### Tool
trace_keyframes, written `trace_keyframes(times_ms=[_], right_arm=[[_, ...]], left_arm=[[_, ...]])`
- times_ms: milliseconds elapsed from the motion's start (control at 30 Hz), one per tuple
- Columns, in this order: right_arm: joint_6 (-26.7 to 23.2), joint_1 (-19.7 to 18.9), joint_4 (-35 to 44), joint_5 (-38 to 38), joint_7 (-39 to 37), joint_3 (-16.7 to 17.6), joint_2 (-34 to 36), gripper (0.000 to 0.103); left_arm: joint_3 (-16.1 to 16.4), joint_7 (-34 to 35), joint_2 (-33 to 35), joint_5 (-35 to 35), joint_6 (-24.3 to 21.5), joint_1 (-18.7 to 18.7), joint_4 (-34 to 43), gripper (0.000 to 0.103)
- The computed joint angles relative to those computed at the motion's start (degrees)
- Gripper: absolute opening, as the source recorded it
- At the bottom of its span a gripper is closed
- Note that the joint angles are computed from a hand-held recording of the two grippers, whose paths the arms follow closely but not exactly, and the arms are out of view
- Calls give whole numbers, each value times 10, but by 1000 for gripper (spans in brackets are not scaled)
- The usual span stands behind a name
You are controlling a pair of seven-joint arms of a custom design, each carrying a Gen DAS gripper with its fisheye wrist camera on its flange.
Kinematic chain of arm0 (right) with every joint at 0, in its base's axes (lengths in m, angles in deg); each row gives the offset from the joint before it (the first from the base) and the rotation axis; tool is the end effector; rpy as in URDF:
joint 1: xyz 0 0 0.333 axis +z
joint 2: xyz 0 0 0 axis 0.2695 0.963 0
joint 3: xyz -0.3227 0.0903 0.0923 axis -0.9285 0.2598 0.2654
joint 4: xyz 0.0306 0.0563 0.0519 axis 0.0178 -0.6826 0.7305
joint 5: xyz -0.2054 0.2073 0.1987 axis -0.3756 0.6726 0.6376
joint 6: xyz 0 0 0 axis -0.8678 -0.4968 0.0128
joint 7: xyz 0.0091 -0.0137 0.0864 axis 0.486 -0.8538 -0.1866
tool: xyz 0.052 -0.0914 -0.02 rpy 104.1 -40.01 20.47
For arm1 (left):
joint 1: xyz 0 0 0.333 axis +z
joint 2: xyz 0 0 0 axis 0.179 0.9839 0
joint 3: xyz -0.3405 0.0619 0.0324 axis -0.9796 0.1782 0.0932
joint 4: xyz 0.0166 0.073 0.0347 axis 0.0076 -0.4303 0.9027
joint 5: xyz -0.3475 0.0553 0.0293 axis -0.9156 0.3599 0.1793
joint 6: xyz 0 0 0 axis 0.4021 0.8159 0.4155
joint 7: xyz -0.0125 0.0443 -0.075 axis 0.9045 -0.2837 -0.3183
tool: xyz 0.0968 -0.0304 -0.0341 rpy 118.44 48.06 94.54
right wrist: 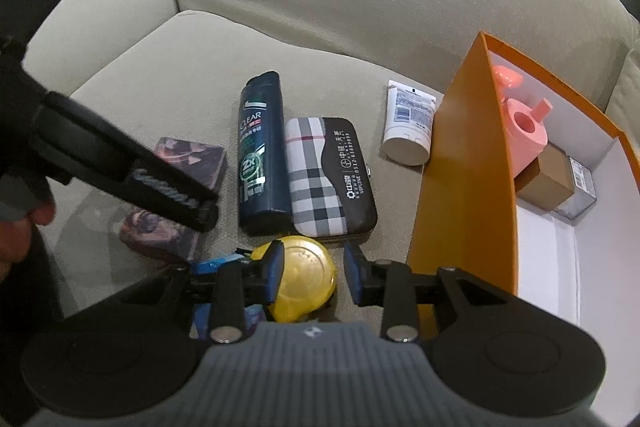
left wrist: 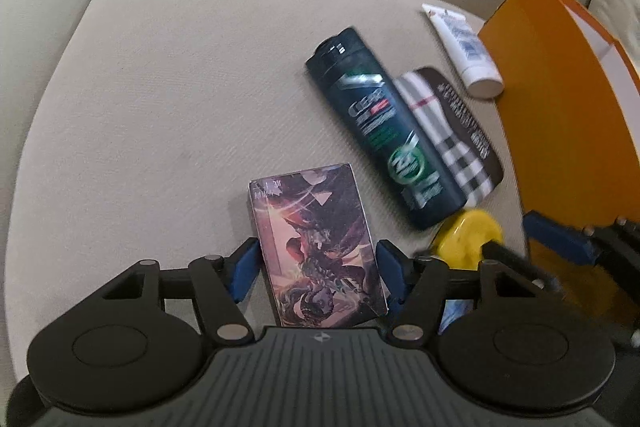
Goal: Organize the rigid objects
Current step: 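Grasp the patterned card box with the left tool while the right tool grasps the plaid case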
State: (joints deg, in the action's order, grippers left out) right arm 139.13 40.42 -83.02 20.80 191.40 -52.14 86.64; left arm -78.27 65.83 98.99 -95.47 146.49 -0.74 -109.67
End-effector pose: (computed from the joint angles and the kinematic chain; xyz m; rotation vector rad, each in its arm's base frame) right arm 0.4840 0.2482 0.3695 -2.1604 1.6369 -0.5945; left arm 0.5349 -0.2285 0.3906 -2.0471 2.2563 -0.5582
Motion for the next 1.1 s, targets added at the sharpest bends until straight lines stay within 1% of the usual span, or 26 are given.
trace_keyframes(times_ms=[67,167,200,233,300,400,433,467,533,600,633,733,767,833,900,933,1000,1033,1100], right_arm=[[2,-5,-7,17,-11,7,-4,35],[5,-14,-17,66,-51,22,-7,35],[4,-13,-18,74,-58,22,-8,35],[2,-9,-18,76,-60,21,-8,35],[-6,2,-6,61,-50,10,-1,35],[-22,20,25,9,-11,-12,15,35],[-29,21,37,-1,-6,-15,22,35],[-32,21,47,-12,-1,-17,27,35],[-41,23,65,-36,5,-22,38,34],[-46,20,78,-47,0,-21,46,34],[-49,14,83,-39,-10,-17,51,34],[-53,-17,92,62,-82,16,61,35],[-55,-16,96,78,-95,16,65,36],[-68,3,112,76,-88,-1,75,39],[-76,8,128,93,-87,-5,87,44],[-78,5,135,112,-94,-1,92,47],[-91,-2,155,149,-122,6,106,57],[-102,-8,166,171,-144,14,113,58],[-110,-33,185,232,-207,38,129,59]], left_arm=[[1,2,-8,-3,-3,4,-11,72],[0,9,-16,-18,-12,11,-20,74],[2,4,-20,-16,-14,9,-23,77],[3,2,-23,-17,-12,9,-28,77],[6,-12,-26,-19,-6,7,-34,79],[18,-66,-24,7,7,-7,-38,78],[18,-76,-24,6,12,-7,-40,70],[14,-78,-22,-2,17,-3,-40,69],[19,-100,-19,21,13,-10,-34,68],[17,-97,-16,28,24,-8,-34,68],[15,-93,-14,27,30,-6,-34,68],[12,-83,-10,19,48,4,-33,67],[14,-86,-8,22,51,4,-30,67],[17,-90,1,24,52,5,-19,67],[15,-87,9,21,55,9,-10,67],[12,-82,13,19,58,12,-7,67],[9,-78,20,14,62,14,-1,67],[7,-73,21,11,63,16,0,67],[1,-61,25,2,68,21,0,68]])
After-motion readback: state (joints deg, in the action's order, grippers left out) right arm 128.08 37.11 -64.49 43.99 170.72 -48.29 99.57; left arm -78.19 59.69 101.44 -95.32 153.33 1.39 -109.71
